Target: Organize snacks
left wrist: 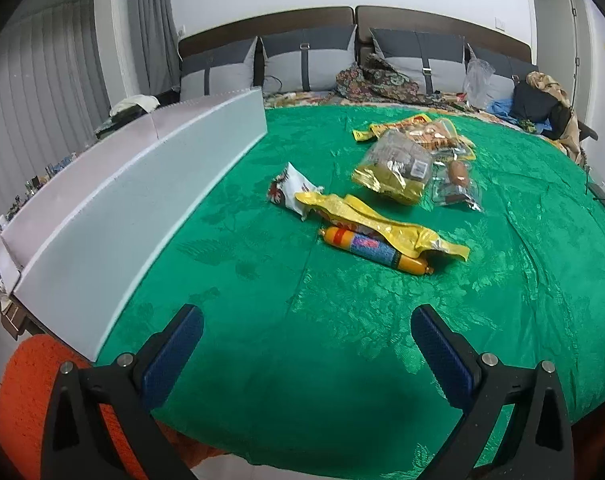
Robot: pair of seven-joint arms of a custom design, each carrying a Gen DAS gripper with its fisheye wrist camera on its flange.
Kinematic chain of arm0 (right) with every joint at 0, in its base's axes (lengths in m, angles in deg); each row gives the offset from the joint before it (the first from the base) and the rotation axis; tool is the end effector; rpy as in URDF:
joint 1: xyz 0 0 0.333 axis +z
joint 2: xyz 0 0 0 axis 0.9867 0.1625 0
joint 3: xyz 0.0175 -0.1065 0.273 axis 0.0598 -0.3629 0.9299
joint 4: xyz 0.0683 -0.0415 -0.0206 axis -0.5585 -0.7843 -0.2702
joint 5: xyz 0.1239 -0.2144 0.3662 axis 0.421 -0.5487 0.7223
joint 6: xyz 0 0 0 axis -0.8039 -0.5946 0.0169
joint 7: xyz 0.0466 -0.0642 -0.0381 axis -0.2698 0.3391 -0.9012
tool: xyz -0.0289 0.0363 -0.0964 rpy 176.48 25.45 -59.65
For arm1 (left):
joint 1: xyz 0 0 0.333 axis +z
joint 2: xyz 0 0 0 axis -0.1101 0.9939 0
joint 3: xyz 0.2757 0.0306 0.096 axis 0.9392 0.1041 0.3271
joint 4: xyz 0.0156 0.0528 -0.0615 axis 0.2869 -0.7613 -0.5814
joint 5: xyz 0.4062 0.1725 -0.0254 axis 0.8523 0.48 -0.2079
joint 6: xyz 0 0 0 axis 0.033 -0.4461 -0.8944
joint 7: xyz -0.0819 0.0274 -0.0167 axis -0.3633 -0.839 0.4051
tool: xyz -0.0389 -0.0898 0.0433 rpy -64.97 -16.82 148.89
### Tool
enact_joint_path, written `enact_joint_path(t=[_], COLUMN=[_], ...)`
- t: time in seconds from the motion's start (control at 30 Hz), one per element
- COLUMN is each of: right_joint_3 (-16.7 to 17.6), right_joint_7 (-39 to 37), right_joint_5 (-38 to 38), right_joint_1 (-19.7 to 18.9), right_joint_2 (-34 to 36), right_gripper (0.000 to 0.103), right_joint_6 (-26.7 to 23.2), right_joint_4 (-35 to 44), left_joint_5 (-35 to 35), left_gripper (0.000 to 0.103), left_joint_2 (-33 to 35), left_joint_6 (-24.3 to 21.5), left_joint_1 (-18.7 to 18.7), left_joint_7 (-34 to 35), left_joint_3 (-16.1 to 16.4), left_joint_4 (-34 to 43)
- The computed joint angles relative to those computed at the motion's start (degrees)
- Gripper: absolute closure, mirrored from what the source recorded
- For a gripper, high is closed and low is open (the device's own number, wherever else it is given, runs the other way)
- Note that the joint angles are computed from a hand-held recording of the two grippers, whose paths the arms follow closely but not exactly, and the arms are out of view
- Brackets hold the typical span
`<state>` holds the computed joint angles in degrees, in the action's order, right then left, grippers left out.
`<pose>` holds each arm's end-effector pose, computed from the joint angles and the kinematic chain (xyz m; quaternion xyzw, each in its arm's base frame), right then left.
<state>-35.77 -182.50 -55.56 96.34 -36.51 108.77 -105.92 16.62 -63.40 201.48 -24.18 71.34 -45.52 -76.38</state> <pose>0.4986 0.2222 0.4434 -0.4937 0.6608 -0.5311 0.1940 0.5787 -0.3170 0.4161 -0.5502 0.7318 -0.2980 0.2702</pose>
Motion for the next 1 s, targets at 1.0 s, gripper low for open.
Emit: enact_joint_path(t=[1.0], right_joint_3=[-11.92], right_joint_7=[-24.15], right_joint_5=[29.36], right_joint_1=[-7.40], right_joint_2=[18.30], right_gripper=[0.009], right_joint_6=[13.83], right_joint_4=[15.20], left_joint_5=[-28.53], left_gripper=[0.000], left_joint_2=[4.60], left_joint_6=[-10.24], left_joint_1=[-0.05], left_joint_7=[24.91], left_joint_3=[-1.30], left_joint_4=[4.40])
